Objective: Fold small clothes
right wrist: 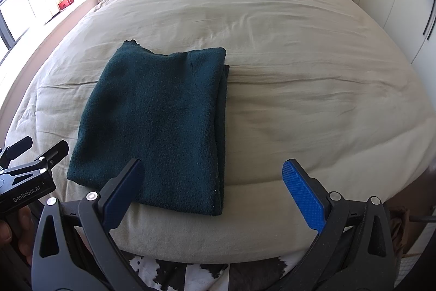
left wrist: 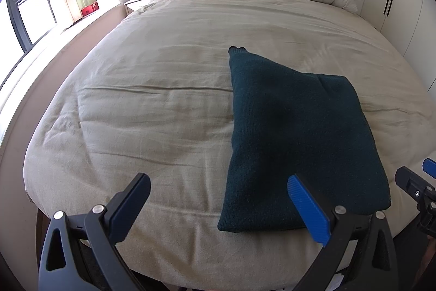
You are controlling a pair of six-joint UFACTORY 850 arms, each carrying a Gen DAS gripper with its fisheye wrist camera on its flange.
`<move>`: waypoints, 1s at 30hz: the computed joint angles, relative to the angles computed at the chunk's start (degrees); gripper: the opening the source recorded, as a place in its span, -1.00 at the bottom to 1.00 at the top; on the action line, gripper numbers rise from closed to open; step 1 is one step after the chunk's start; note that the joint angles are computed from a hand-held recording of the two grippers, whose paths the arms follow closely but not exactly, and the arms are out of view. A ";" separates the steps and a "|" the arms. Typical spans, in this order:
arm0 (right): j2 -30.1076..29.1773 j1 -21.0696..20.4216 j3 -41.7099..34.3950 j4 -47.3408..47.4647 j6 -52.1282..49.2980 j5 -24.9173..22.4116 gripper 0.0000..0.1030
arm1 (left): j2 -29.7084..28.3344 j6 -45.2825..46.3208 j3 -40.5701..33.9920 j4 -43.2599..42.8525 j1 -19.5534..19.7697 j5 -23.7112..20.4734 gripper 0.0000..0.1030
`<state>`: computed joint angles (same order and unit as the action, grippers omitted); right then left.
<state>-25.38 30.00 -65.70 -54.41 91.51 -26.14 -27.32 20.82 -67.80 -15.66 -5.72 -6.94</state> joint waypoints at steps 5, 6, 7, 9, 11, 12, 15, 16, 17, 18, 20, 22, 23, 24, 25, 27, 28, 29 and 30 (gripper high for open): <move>-0.30 0.16 0.01 0.07 0.24 0.07 1.00 | 0.04 0.27 0.24 -0.29 -0.05 0.00 1.00; -0.33 0.15 0.03 0.05 0.29 0.12 1.00 | 0.00 0.61 0.26 -0.61 -0.05 0.00 1.00; -0.37 0.16 0.00 0.05 0.32 0.12 1.00 | 0.00 0.64 0.30 -0.63 -0.05 -0.01 1.00; -0.33 0.14 0.03 0.03 0.31 0.12 1.00 | -0.06 1.15 0.25 -1.11 0.01 -0.13 1.00; -0.37 0.18 0.04 0.02 0.43 0.11 1.00 | -0.21 1.66 0.06 -1.58 0.10 -0.36 1.00; -0.40 0.21 0.02 0.04 0.46 0.07 1.00 | -0.24 1.79 0.03 -1.67 0.11 -0.38 1.00; -0.50 0.25 0.03 0.07 0.57 0.17 1.00 | -0.36 2.22 -0.13 -1.98 0.16 -0.54 1.00; -0.54 0.28 0.02 0.06 0.62 0.17 1.00 | -0.36 2.22 -0.13 -1.98 0.16 -0.54 1.00; -0.50 0.23 0.03 0.13 0.50 0.18 1.00 | -0.35 2.25 -0.12 -2.02 0.14 -0.58 1.00; -0.51 0.26 0.03 0.13 0.53 0.18 1.00 | -0.36 2.66 -0.12 -2.40 0.17 -0.63 1.00; -0.52 0.28 0.07 0.03 0.69 0.19 1.00 | -0.36 2.44 -0.11 -2.16 0.16 -0.61 1.00; -0.54 0.33 0.08 0.05 0.81 0.19 1.00 | -0.33 2.36 -0.07 -2.17 0.13 -0.62 1.00; -0.52 0.27 0.14 0.03 0.80 0.27 1.00 | -0.42 3.20 -0.19 -2.95 0.21 -0.75 1.00; -0.54 0.29 0.17 0.10 0.81 0.30 1.00 | -0.38 3.39 -0.11 -3.14 0.22 -0.74 1.00; -0.54 0.32 0.21 0.07 0.88 0.34 1.00 | -0.49 3.43 -0.19 -3.12 0.24 -0.74 1.00; -0.51 0.28 0.30 0.09 0.85 0.38 1.00 | -0.49 3.42 -0.23 -3.12 0.25 -0.82 1.00; -0.50 0.26 0.29 0.11 0.82 0.43 1.00 | -0.51 3.48 -0.25 -3.21 0.27 -0.88 1.00; -0.47 0.22 0.37 0.09 0.82 0.49 1.00 | -0.60 3.84 -0.32 -3.52 0.32 -0.93 1.00; -0.46 0.25 0.39 0.10 0.84 0.49 1.00 | -0.63 3.95 -0.32 -3.58 0.34 -0.94 1.00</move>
<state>-25.85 30.25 -65.31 -54.31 92.35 -25.64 -27.94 24.78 -68.12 -19.24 -5.38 -7.87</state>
